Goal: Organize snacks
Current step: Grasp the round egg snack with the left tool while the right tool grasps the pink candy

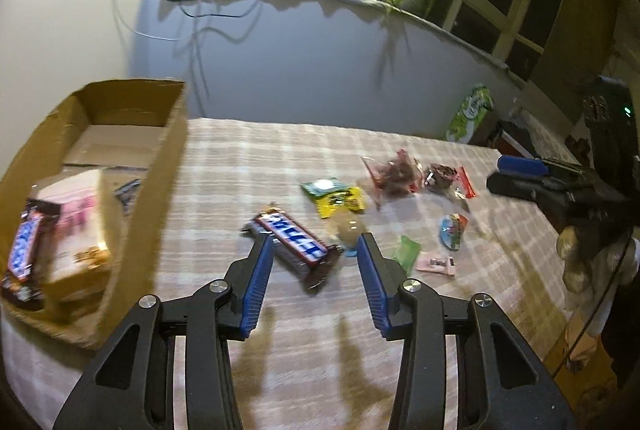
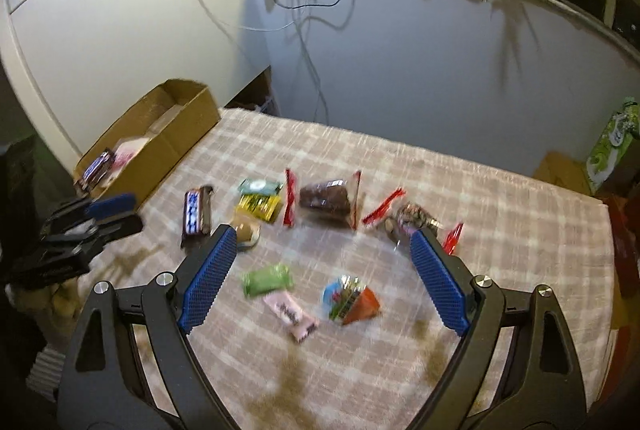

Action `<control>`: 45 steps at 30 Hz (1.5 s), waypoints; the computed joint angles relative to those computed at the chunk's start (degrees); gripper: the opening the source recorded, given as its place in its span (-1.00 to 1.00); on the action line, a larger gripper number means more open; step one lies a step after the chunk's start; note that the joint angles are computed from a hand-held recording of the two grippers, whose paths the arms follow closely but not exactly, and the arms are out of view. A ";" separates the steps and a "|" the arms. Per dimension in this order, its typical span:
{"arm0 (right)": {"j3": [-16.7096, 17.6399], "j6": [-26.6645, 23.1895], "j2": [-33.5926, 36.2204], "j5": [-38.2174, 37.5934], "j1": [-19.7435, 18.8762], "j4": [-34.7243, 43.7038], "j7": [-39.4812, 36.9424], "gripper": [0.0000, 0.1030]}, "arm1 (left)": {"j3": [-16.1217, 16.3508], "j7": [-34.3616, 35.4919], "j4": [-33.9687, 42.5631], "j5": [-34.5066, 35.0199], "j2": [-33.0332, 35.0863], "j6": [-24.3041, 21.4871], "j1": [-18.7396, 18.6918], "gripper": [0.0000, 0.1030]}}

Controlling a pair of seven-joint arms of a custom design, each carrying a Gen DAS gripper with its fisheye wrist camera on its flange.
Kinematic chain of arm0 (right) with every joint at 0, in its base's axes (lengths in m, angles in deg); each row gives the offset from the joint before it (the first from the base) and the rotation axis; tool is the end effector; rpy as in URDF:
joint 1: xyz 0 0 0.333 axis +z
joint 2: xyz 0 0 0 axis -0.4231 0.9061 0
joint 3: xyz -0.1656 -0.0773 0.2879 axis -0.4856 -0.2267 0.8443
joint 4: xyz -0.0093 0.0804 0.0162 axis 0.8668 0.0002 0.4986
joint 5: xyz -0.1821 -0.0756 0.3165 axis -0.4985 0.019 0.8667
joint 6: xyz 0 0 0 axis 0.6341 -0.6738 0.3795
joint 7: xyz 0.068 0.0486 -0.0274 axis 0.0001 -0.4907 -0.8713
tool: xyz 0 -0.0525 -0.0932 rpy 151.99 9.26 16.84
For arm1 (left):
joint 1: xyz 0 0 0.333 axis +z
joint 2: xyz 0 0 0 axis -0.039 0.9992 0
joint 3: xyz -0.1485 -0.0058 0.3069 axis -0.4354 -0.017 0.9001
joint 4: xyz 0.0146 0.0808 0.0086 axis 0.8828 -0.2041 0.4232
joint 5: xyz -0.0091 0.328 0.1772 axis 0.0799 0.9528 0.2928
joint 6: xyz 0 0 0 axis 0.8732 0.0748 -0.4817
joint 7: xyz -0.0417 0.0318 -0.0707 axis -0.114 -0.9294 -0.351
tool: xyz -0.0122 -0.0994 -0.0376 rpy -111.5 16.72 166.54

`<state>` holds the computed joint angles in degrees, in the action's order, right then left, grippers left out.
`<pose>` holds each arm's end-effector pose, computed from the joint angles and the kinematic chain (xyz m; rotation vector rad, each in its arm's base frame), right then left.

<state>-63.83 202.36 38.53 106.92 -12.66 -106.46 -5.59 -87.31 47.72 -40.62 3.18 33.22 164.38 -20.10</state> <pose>0.5640 0.1233 0.4519 -2.0844 1.0738 -0.4118 0.4887 -0.3297 0.4728 -1.8128 1.7974 -1.0280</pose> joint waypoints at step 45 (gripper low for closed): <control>1.65 1.95 3.73 -20.83 1.66 -5.49 3.27 -0.61 | 0.27 24.81 14.03 -17.91 13.36 -7.80 -5.00 -0.54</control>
<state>-62.18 204.30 42.26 86.09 -11.00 -111.95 -2.32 -87.04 72.53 -26.59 -14.72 46.58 156.58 -25.10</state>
